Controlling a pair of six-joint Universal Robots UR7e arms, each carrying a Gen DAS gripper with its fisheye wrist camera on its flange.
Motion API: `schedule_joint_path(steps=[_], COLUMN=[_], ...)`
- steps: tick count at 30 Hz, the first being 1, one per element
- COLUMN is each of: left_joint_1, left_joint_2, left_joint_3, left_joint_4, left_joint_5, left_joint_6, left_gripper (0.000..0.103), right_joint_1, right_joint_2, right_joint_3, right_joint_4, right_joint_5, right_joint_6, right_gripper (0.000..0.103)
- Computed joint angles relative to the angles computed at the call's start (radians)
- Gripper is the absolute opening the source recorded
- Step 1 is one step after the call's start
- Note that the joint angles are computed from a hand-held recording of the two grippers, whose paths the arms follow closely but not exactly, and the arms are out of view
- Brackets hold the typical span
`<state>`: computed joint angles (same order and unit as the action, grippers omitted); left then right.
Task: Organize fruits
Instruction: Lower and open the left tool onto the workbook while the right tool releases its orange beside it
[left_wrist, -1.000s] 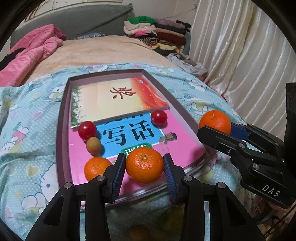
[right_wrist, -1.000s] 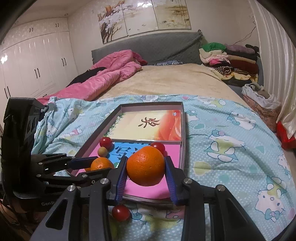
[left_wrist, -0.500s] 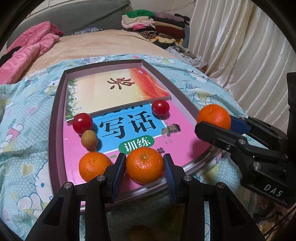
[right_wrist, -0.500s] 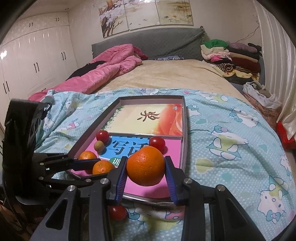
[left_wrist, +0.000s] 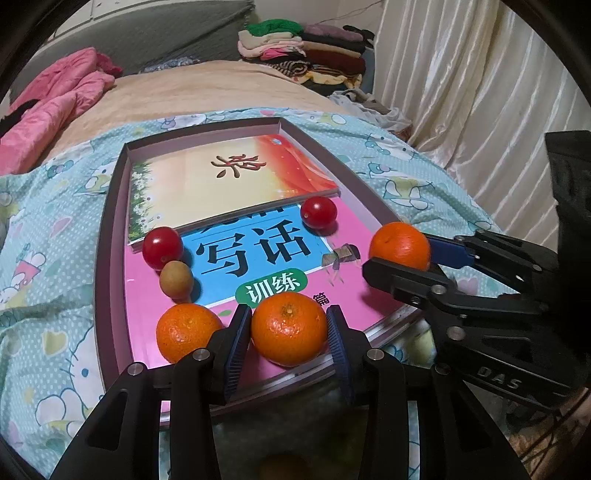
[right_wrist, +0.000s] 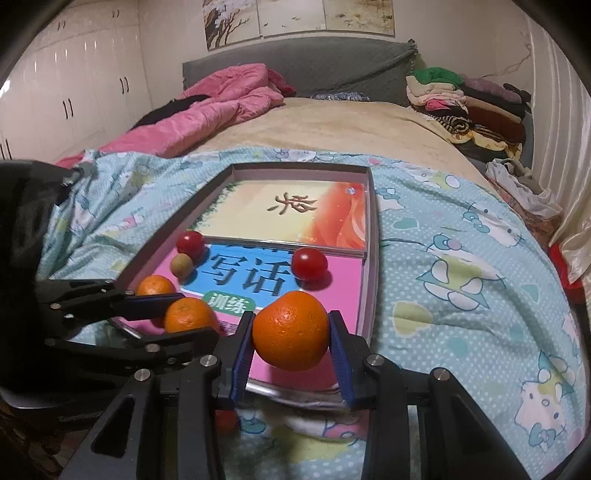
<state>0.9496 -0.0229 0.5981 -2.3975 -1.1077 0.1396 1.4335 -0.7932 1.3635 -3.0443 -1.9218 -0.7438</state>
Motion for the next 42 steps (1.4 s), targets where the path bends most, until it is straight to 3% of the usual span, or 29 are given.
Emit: schedule_joint_path(steps=[5, 25, 30, 42], left_joint_1=[0.0, -0.001, 0.0, 0.0], left_joint_2=[0.0, -0.005, -0.008, -0.014], left_joint_3=[-0.001, 0.01, 0.016, 0.02], left_joint_4=[0.001, -0.006, -0.009, -0.004], left_joint_5=[0.001, 0.002, 0.006, 0.005], left_joint_6=[0.0, -0.004, -0.005, -0.014], left_gripper=[0.043, 0.043, 0.043, 0.043], right_joint_1=[-0.001, 0.002, -0.001, -0.003], right_joint_2=[0.015, 0.017, 0.002, -0.015], right_joint_3=[-0.027, -0.017, 0.002, 0.026], right_joint_4=[0.052, 0.023, -0.012, -0.046], right_joint_5=[-0.027, -0.044, -0.02, 0.017], right_joint_6=[-0.002, -0.036, -0.028, -0.028], right_gripper=[0.039, 0.04, 0.05, 0.056])
